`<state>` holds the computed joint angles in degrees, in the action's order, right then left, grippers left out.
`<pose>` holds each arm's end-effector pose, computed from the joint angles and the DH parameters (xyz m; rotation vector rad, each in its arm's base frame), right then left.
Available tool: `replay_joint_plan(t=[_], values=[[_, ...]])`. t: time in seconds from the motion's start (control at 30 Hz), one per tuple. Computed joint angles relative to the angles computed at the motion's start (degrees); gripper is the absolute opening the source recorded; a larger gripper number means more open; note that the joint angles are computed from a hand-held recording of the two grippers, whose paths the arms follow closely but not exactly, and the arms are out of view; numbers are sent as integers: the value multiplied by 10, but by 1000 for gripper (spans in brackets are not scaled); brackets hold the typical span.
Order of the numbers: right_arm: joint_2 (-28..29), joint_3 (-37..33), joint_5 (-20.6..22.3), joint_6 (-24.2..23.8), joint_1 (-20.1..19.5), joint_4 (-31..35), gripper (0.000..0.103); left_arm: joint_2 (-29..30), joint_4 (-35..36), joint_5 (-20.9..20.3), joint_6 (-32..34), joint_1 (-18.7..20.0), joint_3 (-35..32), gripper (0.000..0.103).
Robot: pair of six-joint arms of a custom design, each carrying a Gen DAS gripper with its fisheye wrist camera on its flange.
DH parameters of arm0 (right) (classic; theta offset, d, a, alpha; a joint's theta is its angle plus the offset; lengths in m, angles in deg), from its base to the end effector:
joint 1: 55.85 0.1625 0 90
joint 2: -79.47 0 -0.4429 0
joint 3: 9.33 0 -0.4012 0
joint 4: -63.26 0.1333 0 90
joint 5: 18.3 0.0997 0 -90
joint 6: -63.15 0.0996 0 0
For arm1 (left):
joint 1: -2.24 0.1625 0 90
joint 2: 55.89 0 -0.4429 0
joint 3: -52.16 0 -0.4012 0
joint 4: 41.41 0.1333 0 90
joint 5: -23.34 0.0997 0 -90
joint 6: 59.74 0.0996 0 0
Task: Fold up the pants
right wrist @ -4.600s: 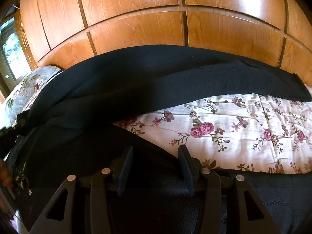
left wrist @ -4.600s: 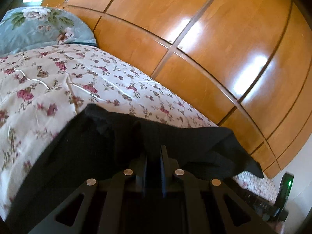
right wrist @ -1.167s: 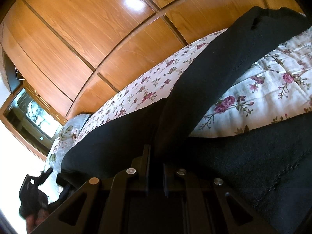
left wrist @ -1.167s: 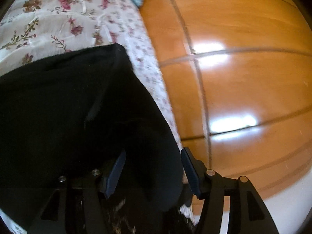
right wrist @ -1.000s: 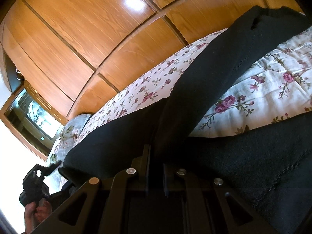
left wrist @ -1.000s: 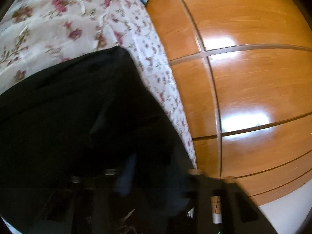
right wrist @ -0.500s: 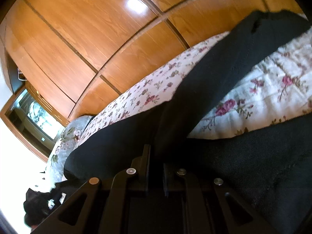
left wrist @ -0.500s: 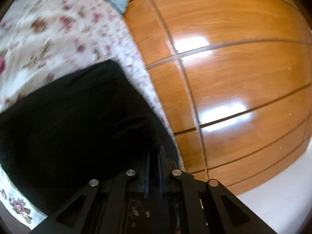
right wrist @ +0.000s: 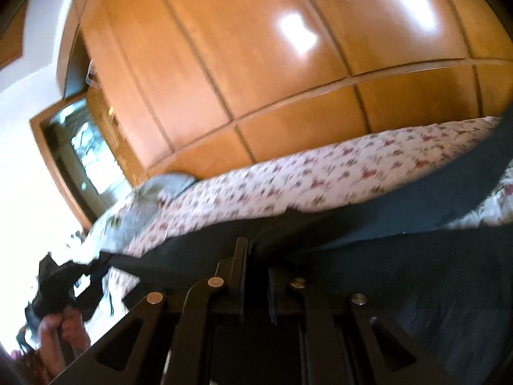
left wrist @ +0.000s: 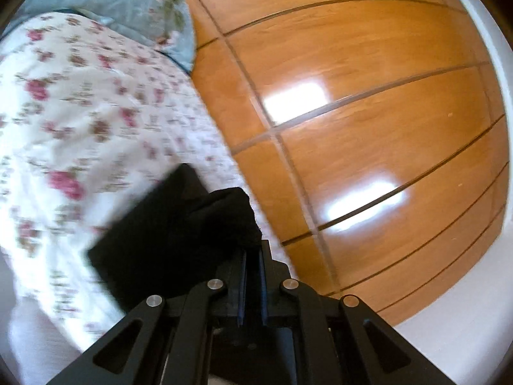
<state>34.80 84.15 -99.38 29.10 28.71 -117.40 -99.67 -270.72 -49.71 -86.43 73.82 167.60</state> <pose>0.0799 -0.7300 0.1652 0.7817 -2.7239 1.0940 -0.0267 -0.5940 0.1441 0.4175 -2.4077 1.6437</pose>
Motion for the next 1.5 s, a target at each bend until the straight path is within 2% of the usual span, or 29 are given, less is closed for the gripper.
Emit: replay_joint_plan(t=[0.1,0.17,0.2,0.23,0.3,0.33,0.43,0.6,0.73,0.9,0.97,1.07,1.17,1.37,1.5], values=[[10,10,-37,-12,-6,22,10,0,29,28,-11,11,8,6],[21,2,-61,-1,-11,42,10,6,46,26,-29,22,7,6],[25,0,-67,6,-14,50,10,9,51,25,-38,26,5,6],[25,1,-54,10,-20,48,10,16,54,22,-44,31,-3,6],[25,-1,-52,3,-19,50,10,23,39,5,-58,38,-5,16],[24,-3,-49,7,-19,54,11,25,31,2,-67,40,-5,31],[15,-13,-26,48,-27,93,14,34,-3,-8,-85,38,0,41],[-4,-3,-11,89,-40,66,40,37,13,-7,-77,36,-11,40],[-23,1,-4,146,-60,39,40,42,24,-3,-74,33,-21,40],[-38,-9,-20,217,-87,-12,40,49,34,-6,-81,27,-35,40],[-47,-15,-11,241,-100,-22,40,52,42,-13,-76,25,-42,41],[-53,-33,-25,259,-112,-39,40,57,62,-11,-69,20,-54,41],[-59,-60,-31,275,-126,-35,40,63,75,-15,-77,20,-65,41],[-60,-124,-29,338,-158,-11,40,84,80,-29,-88,17,-89,41],[-48,-177,-30,377,-170,24,34,98,83,-17,-97,12,-108,41]])
